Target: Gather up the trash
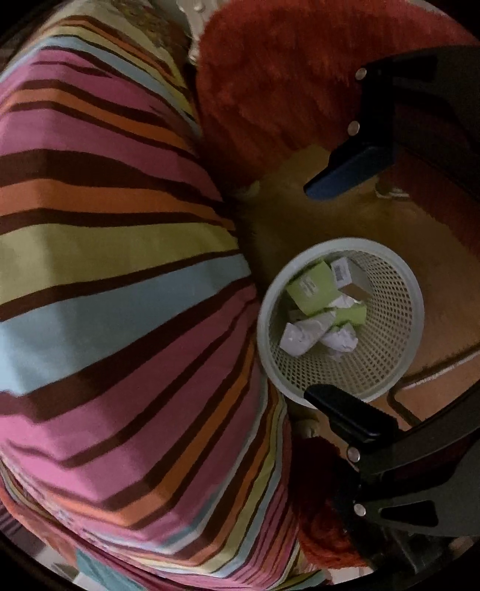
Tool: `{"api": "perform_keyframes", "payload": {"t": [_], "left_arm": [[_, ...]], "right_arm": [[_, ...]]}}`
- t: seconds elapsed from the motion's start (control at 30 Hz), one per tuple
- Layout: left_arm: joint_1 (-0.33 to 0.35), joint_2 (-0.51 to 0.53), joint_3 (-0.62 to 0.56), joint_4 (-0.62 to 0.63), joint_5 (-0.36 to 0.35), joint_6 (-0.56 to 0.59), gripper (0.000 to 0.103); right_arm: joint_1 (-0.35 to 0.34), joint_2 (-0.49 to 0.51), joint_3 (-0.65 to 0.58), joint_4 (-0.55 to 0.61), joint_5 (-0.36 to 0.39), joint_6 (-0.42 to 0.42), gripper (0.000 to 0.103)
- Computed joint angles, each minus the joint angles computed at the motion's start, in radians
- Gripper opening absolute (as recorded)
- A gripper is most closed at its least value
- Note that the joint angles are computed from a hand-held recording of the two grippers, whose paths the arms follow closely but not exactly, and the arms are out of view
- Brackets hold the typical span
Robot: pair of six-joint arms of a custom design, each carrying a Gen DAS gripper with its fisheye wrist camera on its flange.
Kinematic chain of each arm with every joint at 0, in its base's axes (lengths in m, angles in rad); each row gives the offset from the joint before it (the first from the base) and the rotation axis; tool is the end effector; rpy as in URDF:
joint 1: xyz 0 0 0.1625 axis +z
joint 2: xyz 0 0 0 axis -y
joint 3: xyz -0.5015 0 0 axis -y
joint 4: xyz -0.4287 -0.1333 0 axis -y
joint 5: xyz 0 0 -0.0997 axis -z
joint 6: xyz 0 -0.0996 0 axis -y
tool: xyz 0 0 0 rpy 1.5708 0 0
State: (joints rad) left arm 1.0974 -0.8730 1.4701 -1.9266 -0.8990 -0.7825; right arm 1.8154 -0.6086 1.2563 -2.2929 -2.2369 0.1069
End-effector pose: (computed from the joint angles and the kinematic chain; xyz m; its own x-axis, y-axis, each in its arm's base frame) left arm -0.1704 -0.7609 0.2062 -0.7581 -0.2624 -0.5971 -0.1294 0.9578 -0.2567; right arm 0.2775 -0.8156 0.1199 -0.7953 -0.0418 0.6048 -0.1575 0.9776 -0.1397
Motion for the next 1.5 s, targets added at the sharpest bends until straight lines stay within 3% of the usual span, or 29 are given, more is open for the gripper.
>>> {"api": "perform_keyframes", "payload": {"t": [0.47,0.93,1.17,1.5], "left_arm": [[-0.069,-0.051,0.062,-0.128,0.203,0.091,0.081],[-0.14,-0.096,0.119,-0.363,0.359,0.22,0.081],[-0.159,-0.107,0.144,-0.501,0.384,0.313,0.081],[-0.183,-0.101,0.142,-0.601,0.42,0.391,0.081]], "right_arm": [[0.037,-0.041,0.074,-0.292,-0.068,-0.181,0.095],[0.072,-0.069,0.115,-0.531,-0.024,-0.304,0.095],[0.089,-0.071,0.12,-0.597,-0.016,-0.358,0.095],[0.119,-0.077,0.133,-0.73,-0.004,-0.464,0.095]]}}
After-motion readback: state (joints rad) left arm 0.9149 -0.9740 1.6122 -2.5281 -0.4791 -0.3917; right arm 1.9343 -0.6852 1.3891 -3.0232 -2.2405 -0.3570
